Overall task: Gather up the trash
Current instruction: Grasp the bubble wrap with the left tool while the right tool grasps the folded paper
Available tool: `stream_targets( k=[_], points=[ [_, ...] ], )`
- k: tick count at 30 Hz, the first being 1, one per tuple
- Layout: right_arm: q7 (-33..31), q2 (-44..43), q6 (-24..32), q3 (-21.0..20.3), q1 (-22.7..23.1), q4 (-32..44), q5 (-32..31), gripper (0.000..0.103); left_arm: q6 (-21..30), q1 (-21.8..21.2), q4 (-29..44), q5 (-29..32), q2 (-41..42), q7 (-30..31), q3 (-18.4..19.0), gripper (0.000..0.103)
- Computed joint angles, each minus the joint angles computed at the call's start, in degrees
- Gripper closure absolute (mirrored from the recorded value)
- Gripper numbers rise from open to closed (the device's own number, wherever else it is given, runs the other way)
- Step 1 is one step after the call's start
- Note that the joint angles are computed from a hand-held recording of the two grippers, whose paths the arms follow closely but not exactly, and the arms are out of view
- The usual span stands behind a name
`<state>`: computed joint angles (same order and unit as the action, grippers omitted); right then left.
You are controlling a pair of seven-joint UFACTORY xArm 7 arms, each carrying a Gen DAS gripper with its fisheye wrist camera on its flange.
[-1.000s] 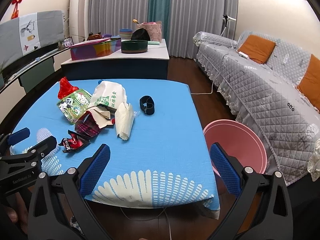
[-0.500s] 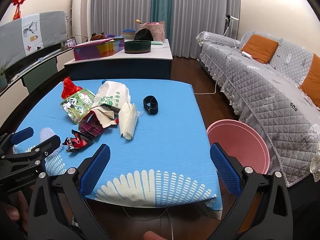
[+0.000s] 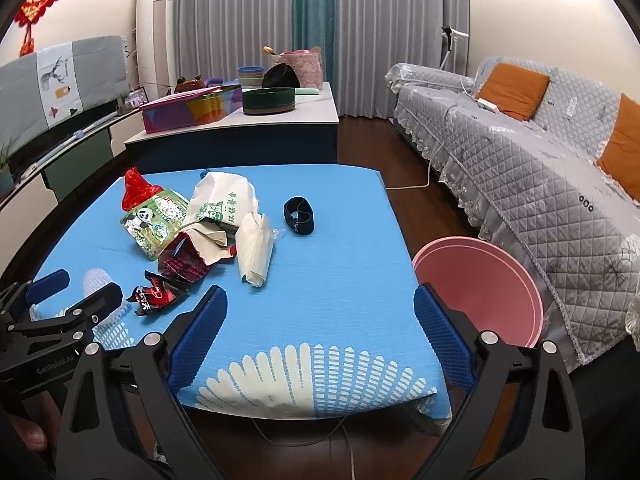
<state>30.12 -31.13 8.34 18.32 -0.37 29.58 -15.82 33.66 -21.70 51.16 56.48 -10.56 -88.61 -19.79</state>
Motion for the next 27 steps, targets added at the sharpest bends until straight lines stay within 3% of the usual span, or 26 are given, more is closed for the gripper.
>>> stream_targets(
  k=[3, 10, 14, 20, 27],
  points=[
    [-0.9, 0.7, 0.1, -1.9, 2.2, 0.0, 1.4, 0.01, 0.1, 0.0, -0.1, -0.5, 0.1, -0.2, 0.1, 0.012],
    [-1.7, 2.9, -0.6, -2.0, 2.5, 1.3, 1.7, 0.017, 2.2, 0.9, -0.5, -2.0, 0.0, -2.6, 0.7, 0.013],
    [-3.8, 7.4, -1.1, -3.2, 4.3, 4.9, 2.4, 0.024, 3.3, 1.3, -0.6, -4.2, 1.0, -2.5, 1.8, 0.022],
    [-5.6, 18.3, -2.6, -4.5, 7.5, 12.4, 3.6, 0.043, 4.8, 2.2, -1.3, -3.9, 1.1, -4.4, 2.6, 0.025],
    [-1.9, 27.4, -2.6, -5.9, 9.3, 17.7, -1.8, 0.05, 4.9, 3.0, -1.5, -6.5, 3.3, -3.4, 4.6, 0.029]
  ],
)
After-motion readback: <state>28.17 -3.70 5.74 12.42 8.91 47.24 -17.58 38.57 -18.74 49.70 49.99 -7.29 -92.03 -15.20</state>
